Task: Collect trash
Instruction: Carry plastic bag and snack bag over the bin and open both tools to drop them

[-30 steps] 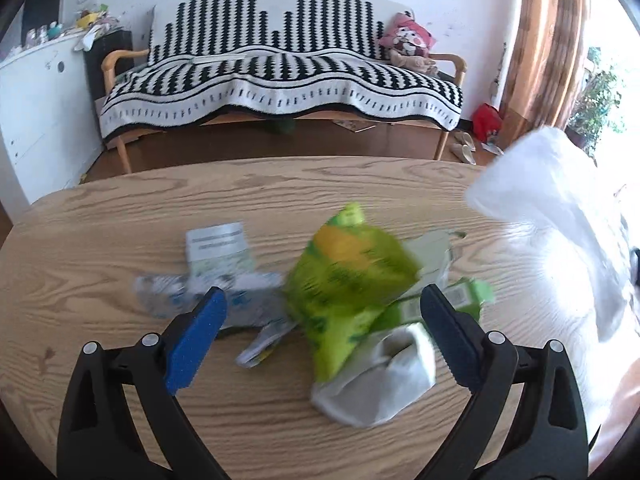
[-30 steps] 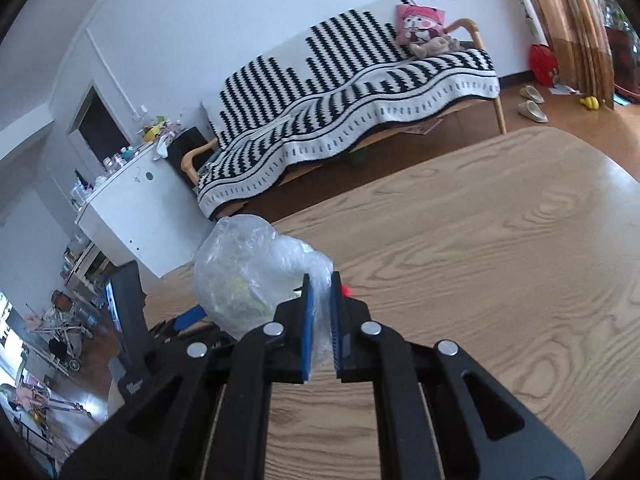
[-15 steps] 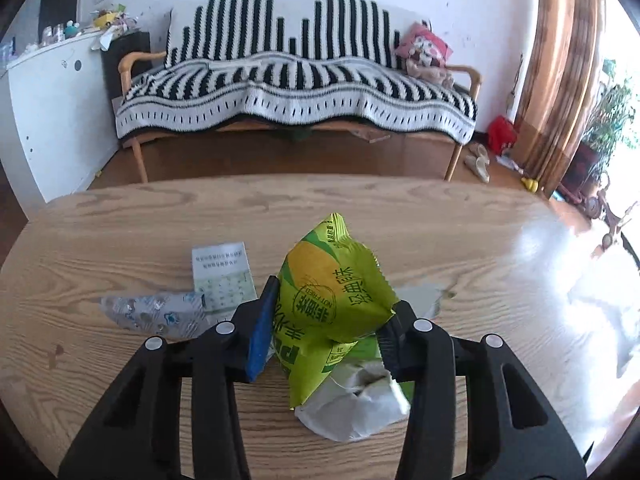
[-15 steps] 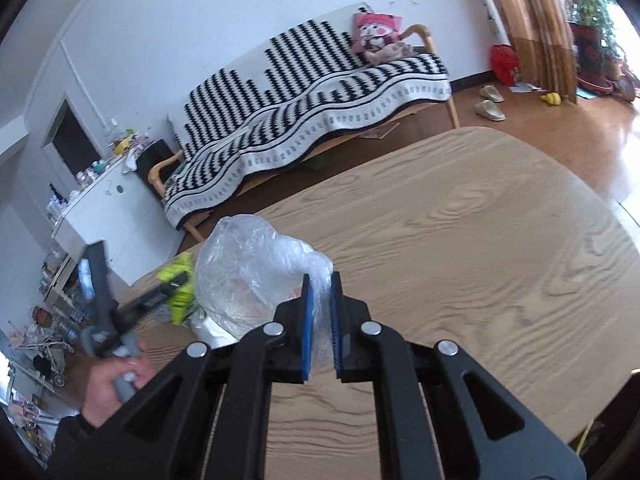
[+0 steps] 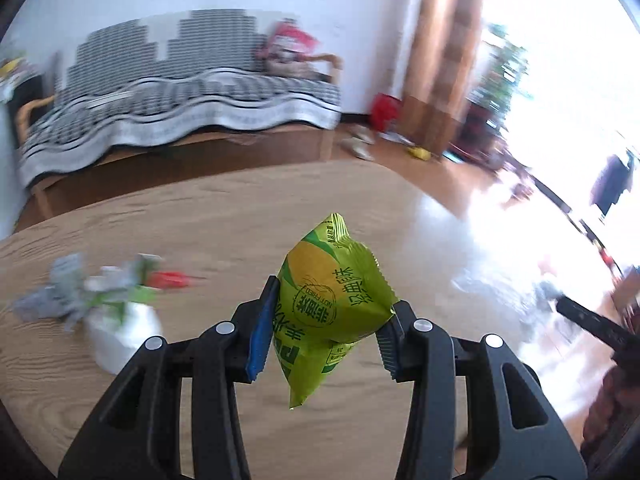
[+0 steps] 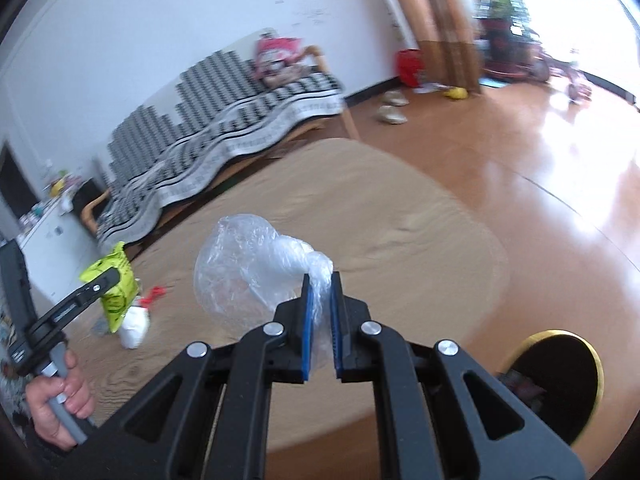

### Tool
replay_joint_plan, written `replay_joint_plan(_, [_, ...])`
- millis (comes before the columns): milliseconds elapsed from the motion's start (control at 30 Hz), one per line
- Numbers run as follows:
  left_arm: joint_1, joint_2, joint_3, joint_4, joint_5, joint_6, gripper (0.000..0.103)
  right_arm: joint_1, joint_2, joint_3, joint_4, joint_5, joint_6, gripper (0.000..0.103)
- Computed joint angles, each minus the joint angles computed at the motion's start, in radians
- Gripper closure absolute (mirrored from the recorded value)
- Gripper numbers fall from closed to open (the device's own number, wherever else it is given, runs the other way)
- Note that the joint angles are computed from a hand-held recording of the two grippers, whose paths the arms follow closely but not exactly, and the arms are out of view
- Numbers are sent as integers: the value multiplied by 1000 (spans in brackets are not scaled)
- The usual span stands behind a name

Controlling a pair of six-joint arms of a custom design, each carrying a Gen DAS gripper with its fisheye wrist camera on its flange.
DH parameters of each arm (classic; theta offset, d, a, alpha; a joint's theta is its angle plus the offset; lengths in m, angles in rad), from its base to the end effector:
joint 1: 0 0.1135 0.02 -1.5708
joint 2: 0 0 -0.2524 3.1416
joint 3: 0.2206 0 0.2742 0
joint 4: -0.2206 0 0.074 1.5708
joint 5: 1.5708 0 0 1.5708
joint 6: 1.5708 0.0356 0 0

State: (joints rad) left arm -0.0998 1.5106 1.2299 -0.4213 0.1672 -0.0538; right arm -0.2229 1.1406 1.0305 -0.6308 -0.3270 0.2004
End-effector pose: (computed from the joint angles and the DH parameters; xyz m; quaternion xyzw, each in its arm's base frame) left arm 0.3594 -0.0419 0.2785 0.0559 0.9029 -0.1077 0.4123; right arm 0.2627 -0.0478 0.3004 0.1255 0.8966 0.1445 0.3994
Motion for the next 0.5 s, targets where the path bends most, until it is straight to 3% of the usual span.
replay_joint_plan(167, [-255, 14, -49, 39, -50, -38, 59, -369, -85, -105, -80, -88, -202, 94])
replay_joint_plan(300, [-433, 79, -43, 72, -68, -63, 59, -653, -56, -134, -123, -141, -368, 94])
replay_joint_plan(500, [-626, 255, 5, 110, -54, -88, 59, -823, 108, -110, -130, -20, -489, 94])
